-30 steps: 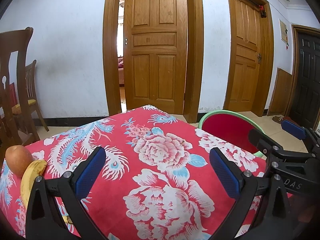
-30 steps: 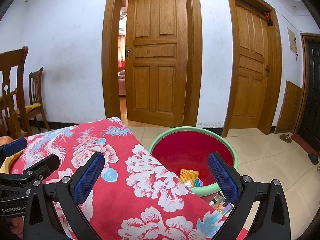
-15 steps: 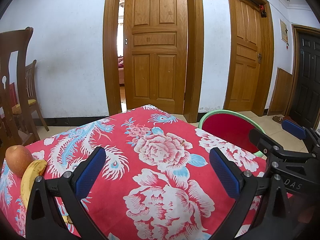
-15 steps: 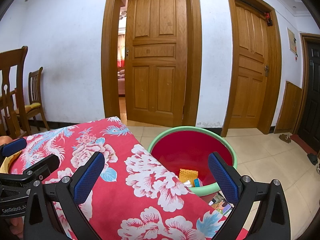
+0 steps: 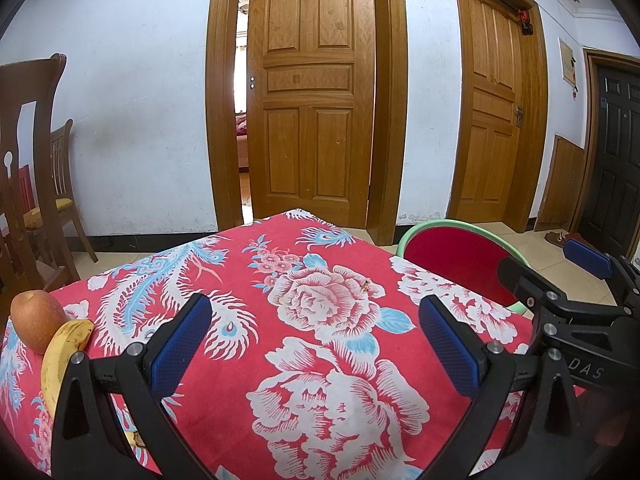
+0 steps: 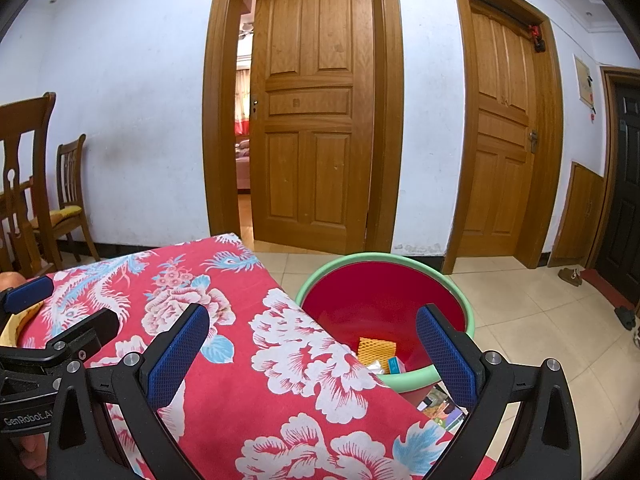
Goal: Collect trash
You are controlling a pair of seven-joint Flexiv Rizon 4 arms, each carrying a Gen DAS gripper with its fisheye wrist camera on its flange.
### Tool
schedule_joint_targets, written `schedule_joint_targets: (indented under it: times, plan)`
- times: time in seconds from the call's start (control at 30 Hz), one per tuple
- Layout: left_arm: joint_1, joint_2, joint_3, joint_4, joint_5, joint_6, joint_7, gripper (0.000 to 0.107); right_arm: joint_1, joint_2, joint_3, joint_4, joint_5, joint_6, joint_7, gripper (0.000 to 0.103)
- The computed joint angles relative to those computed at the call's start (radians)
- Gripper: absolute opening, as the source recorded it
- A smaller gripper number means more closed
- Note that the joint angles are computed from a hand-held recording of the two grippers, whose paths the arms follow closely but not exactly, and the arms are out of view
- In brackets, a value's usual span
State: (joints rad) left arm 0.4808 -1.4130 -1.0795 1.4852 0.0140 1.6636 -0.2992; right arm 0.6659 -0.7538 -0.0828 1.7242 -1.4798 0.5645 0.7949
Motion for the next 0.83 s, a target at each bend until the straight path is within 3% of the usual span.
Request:
schedule_joint_targets:
  times: [0.83]
  plan:
    - [0.0,0.008,0.01,0.004,-0.008,-0.008,-0.006,0.102,-0.004,0.002,0.002,0.005,-0.004,0.007,0.003,0.103]
